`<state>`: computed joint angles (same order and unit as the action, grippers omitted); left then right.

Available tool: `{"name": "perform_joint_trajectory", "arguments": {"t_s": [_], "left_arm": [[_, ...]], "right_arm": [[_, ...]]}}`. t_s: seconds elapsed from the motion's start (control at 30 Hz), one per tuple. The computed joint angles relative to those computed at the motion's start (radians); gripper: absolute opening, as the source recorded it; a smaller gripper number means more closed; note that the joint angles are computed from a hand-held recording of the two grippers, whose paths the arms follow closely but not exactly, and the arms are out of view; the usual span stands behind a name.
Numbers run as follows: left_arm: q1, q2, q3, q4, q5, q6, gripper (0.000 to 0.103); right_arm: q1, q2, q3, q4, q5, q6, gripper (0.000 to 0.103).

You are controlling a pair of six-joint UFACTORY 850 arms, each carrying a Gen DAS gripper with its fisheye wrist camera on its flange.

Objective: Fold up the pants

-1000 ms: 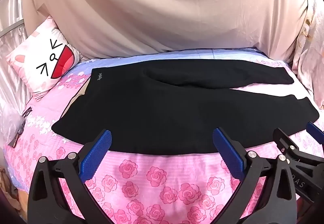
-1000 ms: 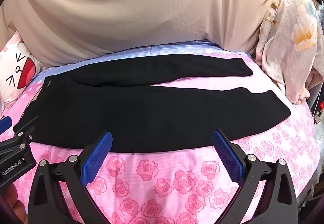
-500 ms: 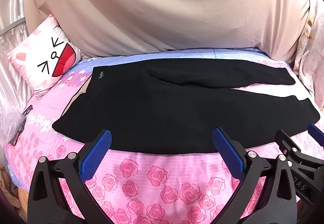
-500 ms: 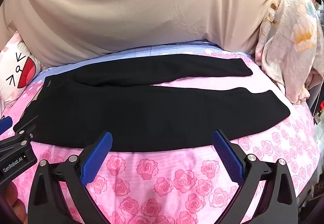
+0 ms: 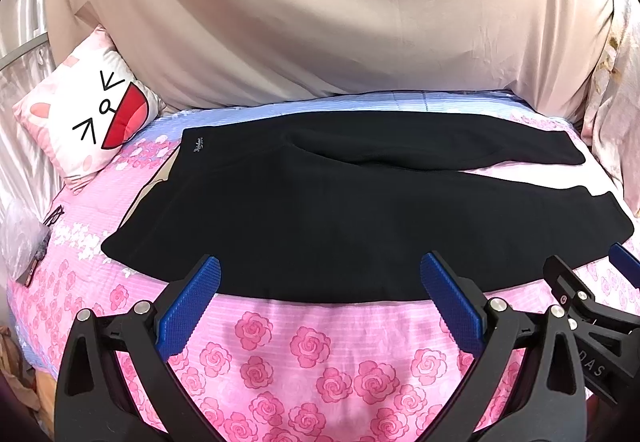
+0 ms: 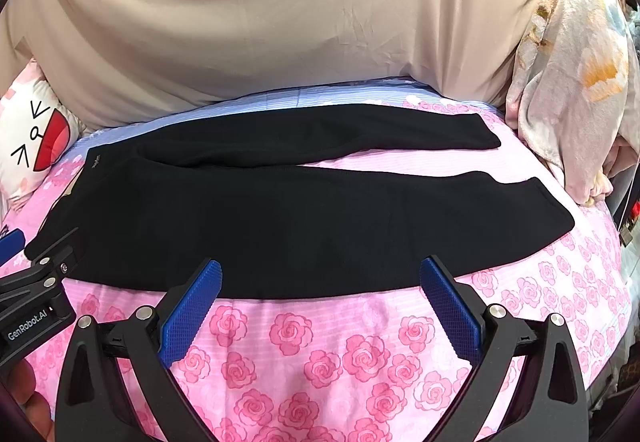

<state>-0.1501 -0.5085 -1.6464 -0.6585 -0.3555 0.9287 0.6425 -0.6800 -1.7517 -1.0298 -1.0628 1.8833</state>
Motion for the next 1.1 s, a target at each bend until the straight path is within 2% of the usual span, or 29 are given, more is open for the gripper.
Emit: {"name": "perform_joint_trajectory", "arguments": {"t_s": [1.1], "left_arm": [[-0.005,-0.007,-0.006,0.015,-0.001,-0.012,0.098]], "right_arm": [[-0.002,-0.009,-0.006,0.006,0.001,-0.008,0.098]]}}
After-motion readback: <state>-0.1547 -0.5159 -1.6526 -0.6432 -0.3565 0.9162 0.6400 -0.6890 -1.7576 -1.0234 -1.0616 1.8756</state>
